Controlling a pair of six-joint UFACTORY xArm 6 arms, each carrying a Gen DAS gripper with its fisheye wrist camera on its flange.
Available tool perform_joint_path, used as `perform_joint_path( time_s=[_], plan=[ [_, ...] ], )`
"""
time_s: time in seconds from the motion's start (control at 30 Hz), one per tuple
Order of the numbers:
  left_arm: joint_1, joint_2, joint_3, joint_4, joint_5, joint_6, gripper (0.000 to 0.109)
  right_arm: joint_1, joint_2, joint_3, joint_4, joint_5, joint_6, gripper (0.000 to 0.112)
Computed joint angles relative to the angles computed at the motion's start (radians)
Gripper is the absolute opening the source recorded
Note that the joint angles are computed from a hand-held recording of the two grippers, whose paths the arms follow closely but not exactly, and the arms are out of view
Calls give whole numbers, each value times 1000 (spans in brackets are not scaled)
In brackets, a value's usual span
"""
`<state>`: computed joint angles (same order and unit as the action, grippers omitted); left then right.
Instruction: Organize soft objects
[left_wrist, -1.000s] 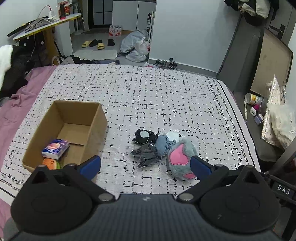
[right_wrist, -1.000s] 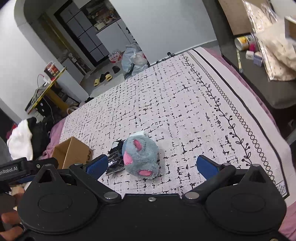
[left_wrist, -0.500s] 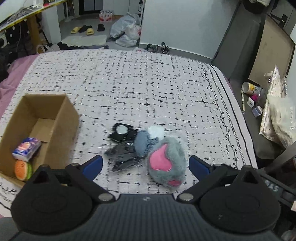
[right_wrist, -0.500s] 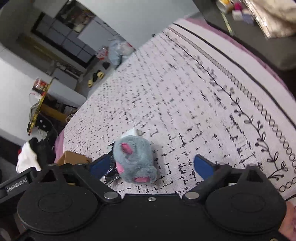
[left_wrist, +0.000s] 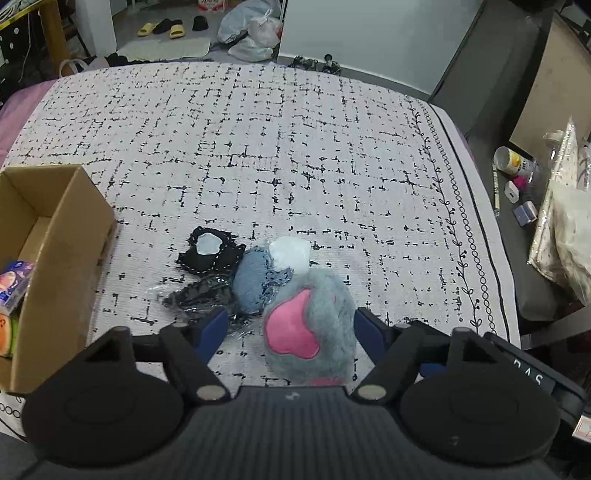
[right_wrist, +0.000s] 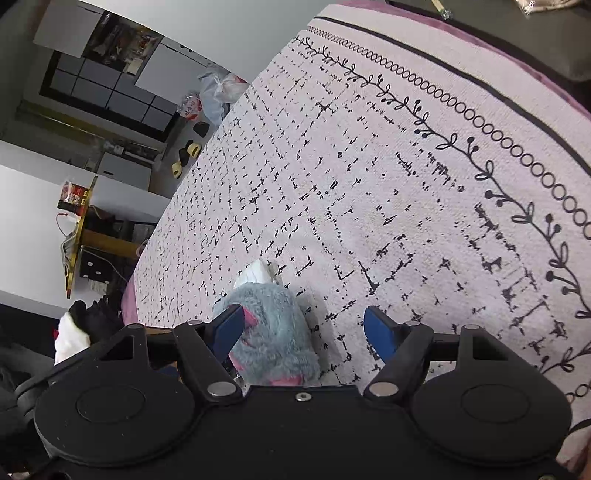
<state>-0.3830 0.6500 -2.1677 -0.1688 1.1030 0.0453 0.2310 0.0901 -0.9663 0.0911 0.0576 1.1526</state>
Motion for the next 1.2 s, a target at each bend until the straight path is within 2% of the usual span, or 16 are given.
perform_joint_path(
  time_s=[0.07, 0.23, 0.37, 0.43, 0.5, 0.67, 0.8, 0.87, 1.0, 1.2],
  plan=[
    [-4, 40, -57, 11, 30, -24, 66, 12, 21, -19, 114, -1, -89, 70],
    [-7, 157, -233, 19, 130, -89, 54, 38, 60, -57, 330, 13, -257, 62],
    [-4, 228, -338, 8, 198, -122, 44, 52, 80, -76, 407, 18, -308, 62],
    [2, 257, -380, 2, 229, -140, 37, 69, 89, -89, 543, 13, -418, 59],
    [8, 248, -358, 3, 222, -160, 33, 75, 100, -108, 616, 26, -474, 54],
    [31, 207, -277, -25, 192, -177, 23, 82, 129, -153, 583, 73, -458, 35],
    [44, 160, -197, -50, 172, -163, 22, 100, 148, -184, 689, 87, -545, 22],
    [50, 132, -152, -60, 159, -152, 20, 99, 143, -184, 629, 98, -502, 20],
    [67, 78, -73, -85, 137, -137, 16, 96, 126, -189, 408, 130, -338, 17],
    [92, -10, 38, -132, 102, -96, 14, 102, 105, -207, 161, 172, -149, 14]
  ],
)
